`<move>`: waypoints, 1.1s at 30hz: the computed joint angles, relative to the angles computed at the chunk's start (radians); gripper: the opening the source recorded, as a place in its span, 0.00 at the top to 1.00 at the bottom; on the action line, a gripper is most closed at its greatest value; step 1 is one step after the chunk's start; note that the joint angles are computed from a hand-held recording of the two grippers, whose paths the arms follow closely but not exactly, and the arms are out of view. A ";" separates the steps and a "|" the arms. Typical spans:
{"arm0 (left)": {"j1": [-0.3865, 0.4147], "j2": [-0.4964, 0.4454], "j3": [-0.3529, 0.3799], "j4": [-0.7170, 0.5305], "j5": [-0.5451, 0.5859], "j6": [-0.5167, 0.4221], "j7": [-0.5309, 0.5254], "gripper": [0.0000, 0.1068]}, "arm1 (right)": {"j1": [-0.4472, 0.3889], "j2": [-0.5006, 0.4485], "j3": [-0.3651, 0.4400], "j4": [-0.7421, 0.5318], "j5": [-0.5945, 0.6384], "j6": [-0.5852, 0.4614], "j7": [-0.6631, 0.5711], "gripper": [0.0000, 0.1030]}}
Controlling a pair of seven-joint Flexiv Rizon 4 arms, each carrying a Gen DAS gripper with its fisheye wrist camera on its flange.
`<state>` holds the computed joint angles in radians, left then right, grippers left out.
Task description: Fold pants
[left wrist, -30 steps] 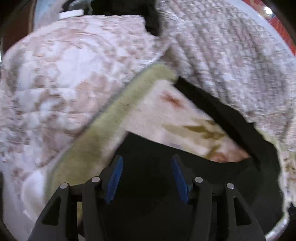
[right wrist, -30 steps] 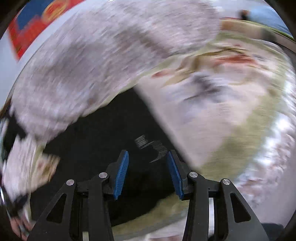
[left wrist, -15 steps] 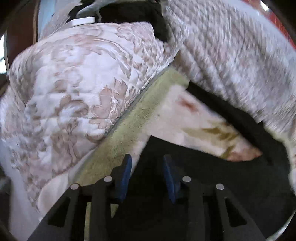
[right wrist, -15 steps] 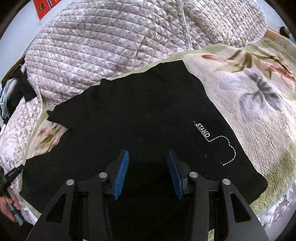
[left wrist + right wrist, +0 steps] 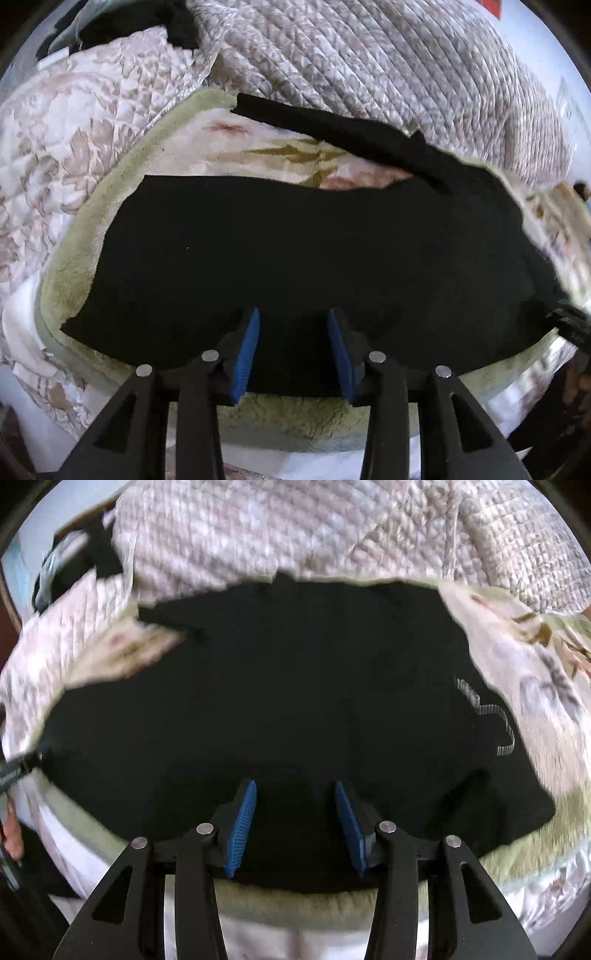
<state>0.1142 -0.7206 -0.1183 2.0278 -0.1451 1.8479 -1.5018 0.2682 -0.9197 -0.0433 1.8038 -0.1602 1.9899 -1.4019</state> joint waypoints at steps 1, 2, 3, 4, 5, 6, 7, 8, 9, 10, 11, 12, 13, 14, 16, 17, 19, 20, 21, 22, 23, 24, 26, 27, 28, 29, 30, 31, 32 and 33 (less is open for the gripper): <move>-0.024 0.006 0.023 0.004 -0.009 -0.004 -0.001 0.57 | 0.028 0.003 -0.030 0.018 0.021 0.017 -0.012 0.56; -0.026 0.010 0.024 0.010 -0.011 -0.004 -0.004 0.54 | 0.040 0.008 -0.041 0.028 0.030 0.016 -0.018 0.56; -0.030 0.011 0.024 0.013 -0.015 -0.003 -0.009 0.53 | 0.050 0.011 -0.051 0.035 0.039 0.016 -0.025 0.56; -0.045 0.014 0.038 0.011 -0.023 -0.009 -0.011 0.53 | 0.046 0.014 -0.047 0.039 0.039 0.014 -0.028 0.56; -0.064 0.019 0.055 0.008 -0.035 -0.019 -0.014 0.53 | 0.037 0.020 -0.039 0.040 0.036 0.004 -0.026 0.56; -0.060 0.023 0.053 0.006 -0.038 -0.028 -0.014 0.53 | 0.031 0.026 -0.033 0.040 0.035 -0.006 -0.024 0.55; -0.040 0.029 0.032 0.008 -0.034 -0.031 -0.015 0.53 | 0.026 0.034 -0.028 0.041 0.035 -0.012 -0.020 0.55; -0.020 0.032 0.009 0.008 -0.029 -0.029 -0.017 0.53 | 0.029 0.039 -0.030 0.045 0.043 -0.003 -0.019 0.55; -0.006 0.034 -0.009 0.004 -0.024 -0.030 -0.018 0.53 | 0.037 0.043 -0.035 0.054 0.058 0.018 -0.018 0.55; 0.006 0.033 -0.022 0.004 -0.016 -0.024 -0.016 0.53 | 0.043 0.043 -0.038 0.052 0.068 0.028 -0.016 0.55; 0.003 0.032 -0.022 -0.003 -0.013 -0.024 -0.014 0.52 | 0.041 0.044 -0.036 0.048 0.074 0.036 -0.013 0.51; -0.005 0.028 -0.016 -0.012 -0.014 -0.029 -0.013 0.50 | 0.038 0.044 -0.034 0.042 0.077 0.030 -0.007 0.48; -0.018 0.023 -0.007 -0.024 -0.020 -0.040 -0.011 0.50 | 0.037 0.040 -0.036 0.029 0.079 0.006 0.004 0.48; -0.027 0.017 -0.001 -0.032 -0.023 -0.050 -0.009 0.50 | 0.039 0.036 -0.040 0.017 0.081 -0.027 0.017 0.48; -0.048 0.004 0.015 -0.050 -0.041 -0.089 -0.009 0.50 | 0.031 0.026 -0.036 0.005 0.065 -0.053 0.027 0.48; -0.067 0.000 0.033 -0.057 -0.051 -0.102 -0.012 0.50 | 0.055 0.024 -0.062 0.011 0.075 -0.040 0.021 0.48; -0.094 -0.001 0.058 -0.058 -0.050 -0.084 -0.013 0.50 | 0.056 0.028 -0.062 0.016 0.073 -0.032 0.019 0.48; -0.069 0.000 0.027 -0.055 -0.043 -0.074 -0.004 0.50 | 0.023 0.031 -0.027 0.014 0.053 -0.026 0.020 0.48; -0.035 0.001 -0.012 -0.052 -0.031 -0.068 0.002 0.50 | 0.004 0.032 -0.008 0.012 0.040 -0.024 0.024 0.48; -0.020 0.002 -0.029 -0.054 -0.027 -0.072 0.005 0.50 | -0.021 0.034 0.017 0.007 0.026 -0.023 0.031 0.48; -0.016 0.002 -0.035 -0.059 -0.027 -0.079 0.009 0.50 | -0.037 0.035 0.032 0.003 0.012 -0.026 0.036 0.48; -0.011 0.003 -0.041 -0.067 -0.027 -0.091 0.013 0.50 | -0.046 0.034 0.041 -0.002 0.000 -0.028 0.039 0.48; 0.009 0.001 -0.062 -0.086 -0.026 -0.112 0.028 0.50 | -0.069 0.034 0.061 -0.023 -0.037 -0.040 0.040 0.48; 0.019 0.001 -0.073 -0.101 -0.026 -0.126 0.039 0.50 | -0.081 0.033 0.072 -0.031 -0.054 -0.048 0.041 0.48; 0.024 0.000 -0.079 -0.118 -0.027 -0.138 0.051 0.50 | -0.107 0.031 0.098 -0.047 -0.086 -0.065 0.042 0.48; 0.029 -0.001 -0.085 -0.136 -0.027 -0.147 0.065 0.50 | -0.137 0.029 0.128 -0.068 -0.122 -0.090 0.043 0.48; 0.035 -0.004 -0.093 -0.162 -0.027 -0.156 0.082 0.50 | -0.158 0.025 0.149 -0.085 -0.149 -0.108 0.041 0.48; 0.046 -0.010 -0.108 -0.184 -0.027 -0.159 0.099 0.48 | -0.195 0.017 0.189 -0.116 -0.193 -0.137 0.034 0.48; 0.055 -0.019 -0.120 -0.214 -0.029 -0.168 0.116 0.45 | -0.220 0.009 0.216 -0.142 -0.221 -0.158 0.028 0.47; 0.054 -0.031 -0.122 -0.254 -0.036 -0.185 0.133 0.44 | -0.247 -0.002 0.248 -0.171 -0.248 -0.180 0.018 0.47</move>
<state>0.1684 -0.7520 -0.2400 1.7736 -0.1810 1.6633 -1.3688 0.0213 -0.9220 0.2043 1.6331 -0.4085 1.8094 -1.3835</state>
